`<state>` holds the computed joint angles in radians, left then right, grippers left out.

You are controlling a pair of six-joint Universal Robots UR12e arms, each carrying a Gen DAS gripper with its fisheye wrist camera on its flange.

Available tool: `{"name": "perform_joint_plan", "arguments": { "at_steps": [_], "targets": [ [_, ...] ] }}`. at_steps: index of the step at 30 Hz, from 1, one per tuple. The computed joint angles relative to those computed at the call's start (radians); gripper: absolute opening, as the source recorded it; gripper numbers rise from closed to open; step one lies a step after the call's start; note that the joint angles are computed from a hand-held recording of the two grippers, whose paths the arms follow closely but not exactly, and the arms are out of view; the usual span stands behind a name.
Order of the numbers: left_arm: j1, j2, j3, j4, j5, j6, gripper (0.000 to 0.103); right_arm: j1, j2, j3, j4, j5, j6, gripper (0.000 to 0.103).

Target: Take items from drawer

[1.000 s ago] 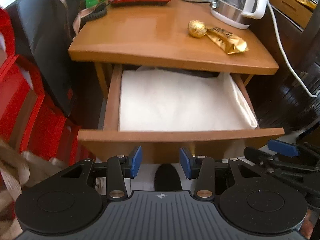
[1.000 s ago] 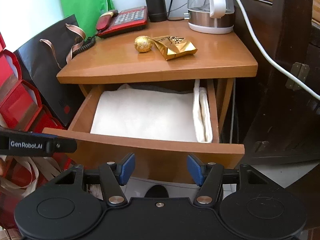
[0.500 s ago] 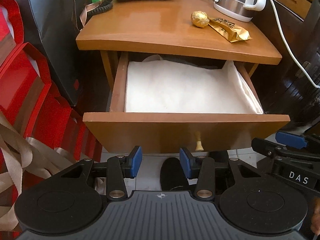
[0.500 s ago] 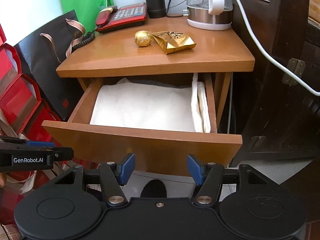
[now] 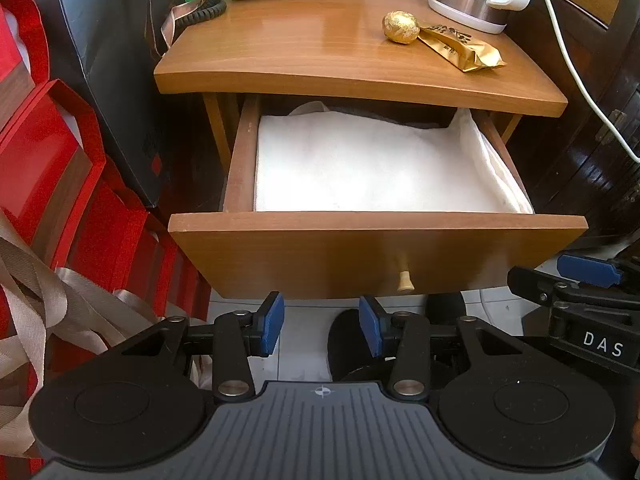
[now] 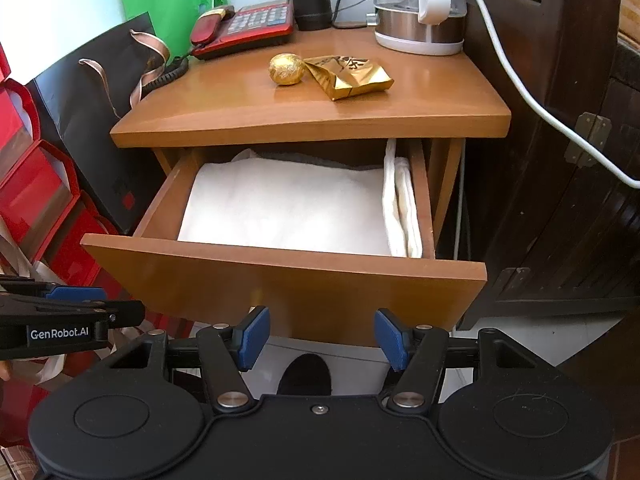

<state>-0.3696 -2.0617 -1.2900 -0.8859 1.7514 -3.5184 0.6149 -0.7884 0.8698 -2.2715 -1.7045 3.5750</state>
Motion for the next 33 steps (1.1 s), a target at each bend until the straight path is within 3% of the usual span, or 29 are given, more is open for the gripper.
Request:
{"name": "perform_joint_plan", "arguments": {
  "at_steps": [13, 33],
  "targets": [
    [-0.004, -0.010, 0.015, -0.026, 0.006, 0.011, 0.044, 0.000, 0.001, -0.001, 0.009, 0.003, 0.007, 0.056],
    [0.001, -0.039, 0.063, -0.107, -0.059, 0.004, 0.044, -0.007, 0.003, -0.003, 0.044, 0.021, 0.034, 0.056]
  ]
}}
